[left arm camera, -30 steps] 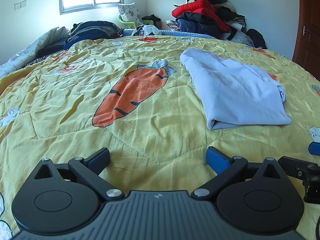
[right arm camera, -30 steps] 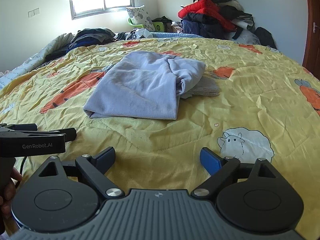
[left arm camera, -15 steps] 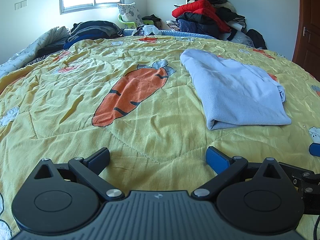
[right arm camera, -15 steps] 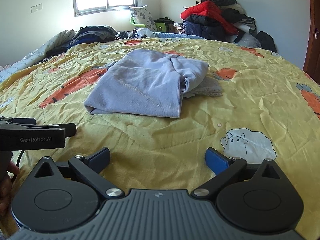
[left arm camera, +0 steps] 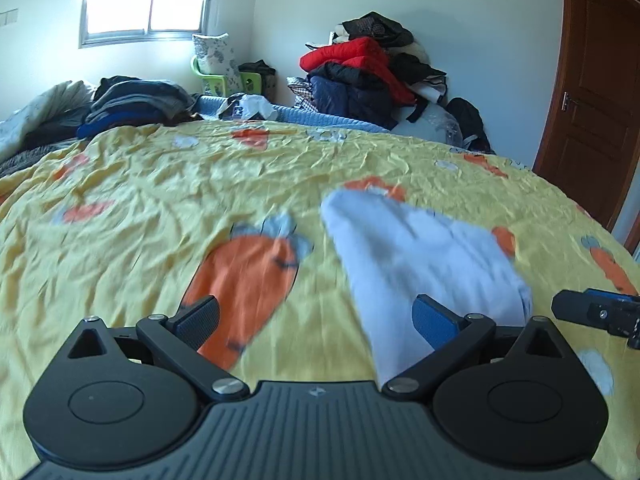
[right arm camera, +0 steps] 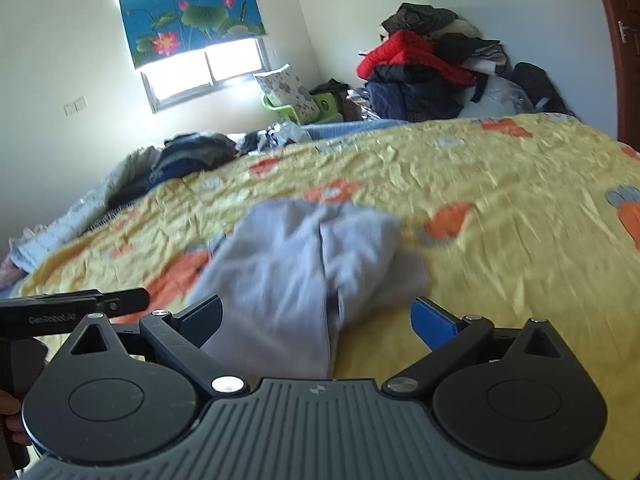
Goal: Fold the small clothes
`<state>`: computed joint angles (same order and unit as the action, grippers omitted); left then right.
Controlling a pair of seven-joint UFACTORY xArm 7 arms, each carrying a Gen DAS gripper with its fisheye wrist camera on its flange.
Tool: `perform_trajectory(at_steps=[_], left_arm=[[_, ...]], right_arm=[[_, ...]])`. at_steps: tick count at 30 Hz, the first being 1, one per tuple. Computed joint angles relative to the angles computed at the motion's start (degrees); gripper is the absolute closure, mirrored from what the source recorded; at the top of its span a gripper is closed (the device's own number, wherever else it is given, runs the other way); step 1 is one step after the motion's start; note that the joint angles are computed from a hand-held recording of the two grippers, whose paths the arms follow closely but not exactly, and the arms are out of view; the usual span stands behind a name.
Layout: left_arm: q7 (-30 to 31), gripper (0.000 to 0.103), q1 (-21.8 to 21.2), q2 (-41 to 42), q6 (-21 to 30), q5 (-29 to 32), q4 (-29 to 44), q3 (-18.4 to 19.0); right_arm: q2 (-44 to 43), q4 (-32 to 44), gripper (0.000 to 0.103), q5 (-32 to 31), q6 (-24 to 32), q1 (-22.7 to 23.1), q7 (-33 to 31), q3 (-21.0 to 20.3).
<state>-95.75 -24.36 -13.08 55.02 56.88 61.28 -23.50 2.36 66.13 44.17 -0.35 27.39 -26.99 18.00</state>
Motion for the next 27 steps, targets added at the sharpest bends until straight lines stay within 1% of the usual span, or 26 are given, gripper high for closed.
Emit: perform_trajectory(at_steps=[1, 2, 3, 4, 5, 6, 7, 8, 10, 11, 12, 13, 14, 15, 16, 18, 19, 20, 21, 22, 24, 26, 27], left_arm=[[1.19, 0.000, 0.57, 0.86, -1.66, -0.17, 1.14, 1.14], [1.68, 0.000, 1.18, 1.85, -3.20, 0.00, 2.20, 2.04], [1.85, 0.000, 1.63, 2.90, -4.14, 0.30, 3.23, 2.62], [2.24, 0.000, 2.05, 4.14, -4.90, 0.40, 4.37, 3.35], [2.64, 0.000, 2.28, 5.46, -5.13, 0.30, 5.59, 3.99], [2.94, 0.000, 2.32, 6.66, -5.33, 0.23, 6.66, 4.61], [3.24, 0.000, 2.30, 7.72, -5.90, 0.16, 7.53, 5.34], [3.71, 0.000, 2.31, 8.55, -7.03, -0.11, 8.06, 6.25], [4.71, 0.000, 2.28, 10.38, -8.81, -0.75, 9.33, 7.83], [5.08, 0.000, 2.27, 11.16, -9.84, -0.71, 9.83, 8.57], [5.34, 0.000, 2.26, 11.90, -10.75, -0.53, 10.27, 9.26], [5.59, 0.000, 2.29, 12.74, -11.54, -0.48, 10.81, 9.95], [5.94, 0.000, 2.27, 13.54, -12.29, -0.86, 11.41, 10.60], [6.25, 0.000, 2.32, 14.23, -13.59, -1.48, 11.77, 11.32], [6.51, 0.000, 2.47, 14.76, -15.35, -2.42, 11.90, 12.04], [6.48, 0.002, 2.83, 15.55, -19.04, -4.59, 11.73, 13.29], [5.76, 0.020, 2.73, 15.99, -19.66, -4.24, 11.88, 13.68], [6.32, 0.035, 2.53, 16.65, -19.53, -4.22, 12.47, 13.92], [8.70, 0.059, 2.28, 17.66, -18.65, -5.61, 13.67, 14.03], [10.02, 0.061, 1.87, 18.72, -17.61, -6.41, 14.90, 14.24], [9.15, 0.061, 0.90, 19.92, -17.41, -5.08, 15.85, 15.14], [9.80, 0.061, -0.15, 21.29, -15.53, -4.33, 17.37, 15.76], [10.02, 0.061, -0.61, 21.74, -15.02, -3.91, 17.83, 16.10]], right_arm=[[1.90, 3.22, 0.004, 2.87, 1.22, 0.17, -3.10, -0.56], [4.01, 6.31, 0.005, 3.48, 2.28, 2.46, -3.80, -3.51], [6.61, 9.81, 0.007, 2.04, 3.88, 6.59, -2.10, -8.86], [9.13, 12.84, 0.009, -1.59, 5.49, 8.33, 2.00, -11.93], [12.05, 16.28, 0.013, -6.86, 7.69, 7.67, 8.00, -12.69], [14.68, 19.60, 0.018, -11.92, 10.34, 5.00, 13.49, -11.05], [17.89, 23.75, 0.020, -15.68, 13.70, 2.75, 18.39, -9.76], [20.83, 27.64, 0.021, -17.05, 16.54, 1.42, 21.23, -9.07], [25.80, 34.24, 0.024, -16.32, 20.96, -1.29, 22.77, -6.64], [28.08, 37.28, 0.030, -15.84, 22.61, -2.60, 23.07, -5.05], [30.02, 39.89, 0.040, -15.52, 23.99, -3.82, 23.11, -3.42], [31.72, 42.19, 0.046, -15.64, 25.36, -4.74, 23.27, -2.06], [33.48, 44.75, 0.062, -16.23, 27.20, -5.20, 23.67, -1.25], [34.74, 46.55, 0.080, -16.94, 28.47, -5.35, 23.98, -0.86], [35.67, 47.69, 0.085, -17.18, 29.22, -5.69, 23.51, -0.15], [35.74, 47.11, 0.091, -16.88, 27.77, -6.33, 21.35, 1.24], [35.41, 46.38, 0.092, -17.17, 26.41, -6.20, 20.75, 1.24], [35.19, 45.98, 0.094, -17.92, 24.98, -5.76, 20.57, 0.82], [35.06, 45.72, 0.094, -18.87, 23.70, -5.20, 20.80, 0.25], [35.18, 45.88, 0.094, -19.86, 22.44, -4.78, 20.93, -0.19], [36.25, 47.58, 0.095, -21.77, 21.75, -4.11, 21.59, -0.77], [37.77, 50.27, 0.095, -25.34, 22.58, -2.27, 23.80, -3.20], [38.36, 51.26, 0.095, -27.91, 22.76, -1.03, 25.06, -5.13]])
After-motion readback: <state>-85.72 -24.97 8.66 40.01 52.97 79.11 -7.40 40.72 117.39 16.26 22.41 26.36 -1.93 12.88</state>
